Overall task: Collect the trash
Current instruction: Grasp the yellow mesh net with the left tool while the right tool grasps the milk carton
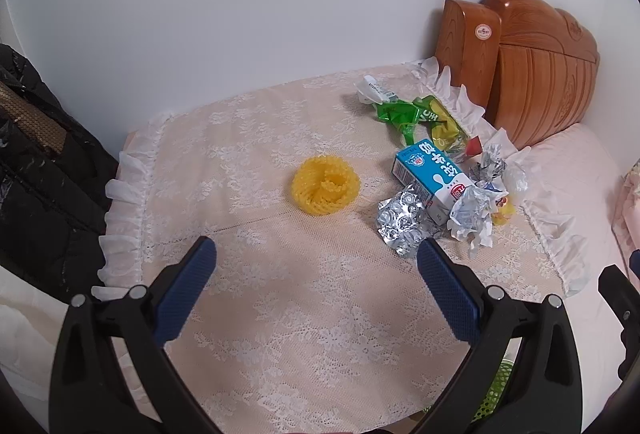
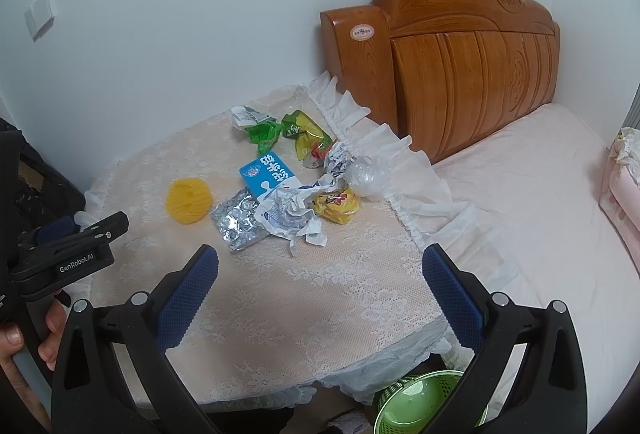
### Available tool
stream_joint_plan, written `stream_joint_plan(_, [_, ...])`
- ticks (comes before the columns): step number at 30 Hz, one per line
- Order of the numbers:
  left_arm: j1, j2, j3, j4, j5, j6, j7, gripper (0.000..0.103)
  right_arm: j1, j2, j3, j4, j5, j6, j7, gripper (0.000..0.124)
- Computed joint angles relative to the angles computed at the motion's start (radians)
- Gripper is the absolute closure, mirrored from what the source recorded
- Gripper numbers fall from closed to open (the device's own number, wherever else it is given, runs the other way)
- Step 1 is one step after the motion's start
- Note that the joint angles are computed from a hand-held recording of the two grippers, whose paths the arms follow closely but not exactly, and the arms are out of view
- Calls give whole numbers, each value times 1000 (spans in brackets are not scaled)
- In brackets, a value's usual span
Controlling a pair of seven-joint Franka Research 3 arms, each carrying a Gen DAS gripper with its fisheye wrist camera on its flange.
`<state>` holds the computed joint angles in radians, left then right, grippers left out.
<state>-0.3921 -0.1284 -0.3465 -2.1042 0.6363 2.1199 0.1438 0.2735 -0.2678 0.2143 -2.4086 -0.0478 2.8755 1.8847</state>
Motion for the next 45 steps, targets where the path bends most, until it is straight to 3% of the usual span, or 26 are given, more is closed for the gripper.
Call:
stream_joint_plan(7, [7,5,10,-4,-9,14,18,6,3,21,-1,18,-5,-9,2,23])
stream_joint_plan(14, [41,11,42,-71,-15,167,102,6,8,68,-5,41,-23,-20,24,23])
stream_joint_plan(20, [93,100,92,-69,-89,274,249,6,26,136,-22,78,-34,-37,57,23])
stream_joint_plan(24, [117,180,111,-38,-56,340,305,6,36,192,-36,116,-78,-47,110,23])
stream_joint_plan(33, [147,353,145,71,-152,422,470,7,88,297,-82,231,-188,-98,185,23])
stream_joint_plan(34, [146,355,148,68,-158,432,472,8,95,310,-87,248,-183,-101,173,23])
stream_joint_plan(38, [157,358,153,44,-211,467,483,39,122,381,-99,346,-143,-125,85,23])
stream_joint_plan(43, [175,330,159,-22,-258,575,489,55,140,519,-95,543,-32,-200,-133,23])
stream_joint_plan(45, [172,320,165,-33,-242,590,488,63,145,616,-93,683,15,-282,-222,23])
